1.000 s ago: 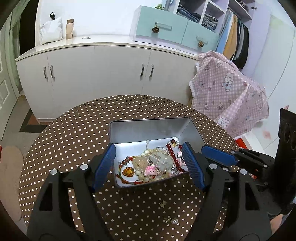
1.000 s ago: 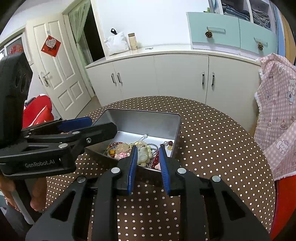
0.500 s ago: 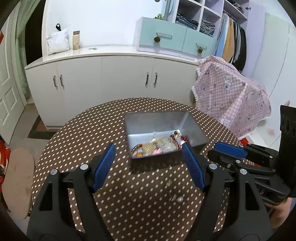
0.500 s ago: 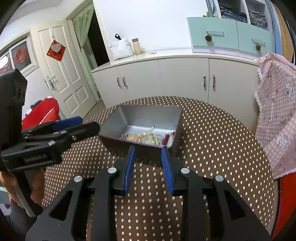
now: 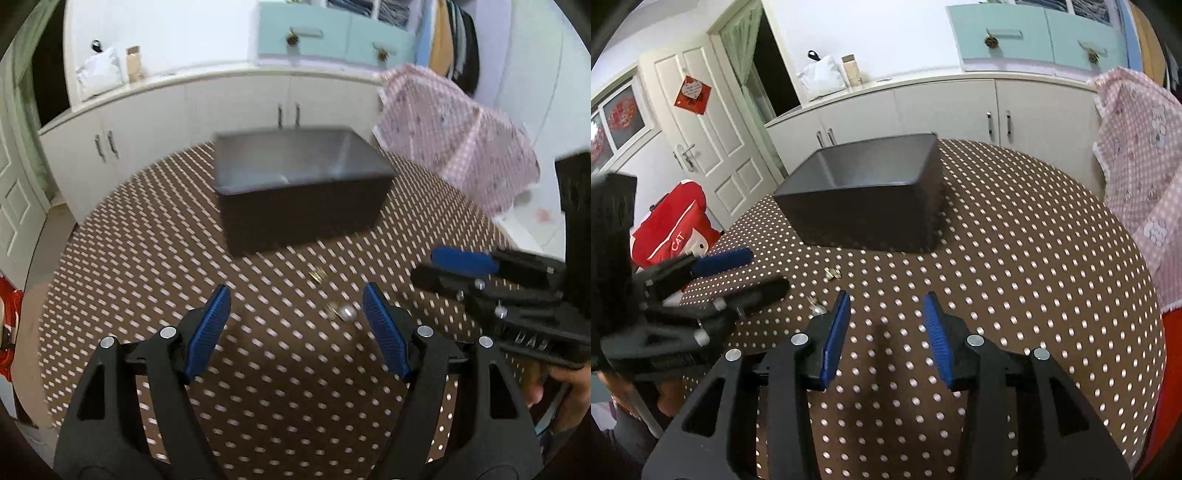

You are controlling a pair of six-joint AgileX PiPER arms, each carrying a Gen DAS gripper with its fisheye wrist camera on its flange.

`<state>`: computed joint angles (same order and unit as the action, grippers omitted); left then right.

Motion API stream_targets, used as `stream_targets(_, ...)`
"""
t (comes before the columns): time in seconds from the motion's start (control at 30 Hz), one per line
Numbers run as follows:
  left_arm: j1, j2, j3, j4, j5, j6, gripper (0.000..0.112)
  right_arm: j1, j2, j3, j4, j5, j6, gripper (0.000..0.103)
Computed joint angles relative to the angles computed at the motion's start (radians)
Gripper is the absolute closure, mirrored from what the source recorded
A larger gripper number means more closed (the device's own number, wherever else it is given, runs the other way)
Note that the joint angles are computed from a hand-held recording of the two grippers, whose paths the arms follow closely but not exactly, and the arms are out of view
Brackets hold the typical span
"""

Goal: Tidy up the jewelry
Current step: 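Move both grippers back to the small earrings and pearl on the table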

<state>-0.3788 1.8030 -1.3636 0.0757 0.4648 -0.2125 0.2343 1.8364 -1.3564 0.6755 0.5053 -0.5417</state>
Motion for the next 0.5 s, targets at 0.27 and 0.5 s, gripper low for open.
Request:
stream_targets(0.27,-0.048,0.072,-0.061,0.012,0.050,0.011,0.073,-0.012,-0.010,0.020,0.012,0.006,-0.005,0.063)
stream_targets(0.5,-0.024,0.086,-0.071,-0.054,0.060,0.088,0.079,0.002,0.008,-0.006,-0.019,0.017,0.024,0.061)
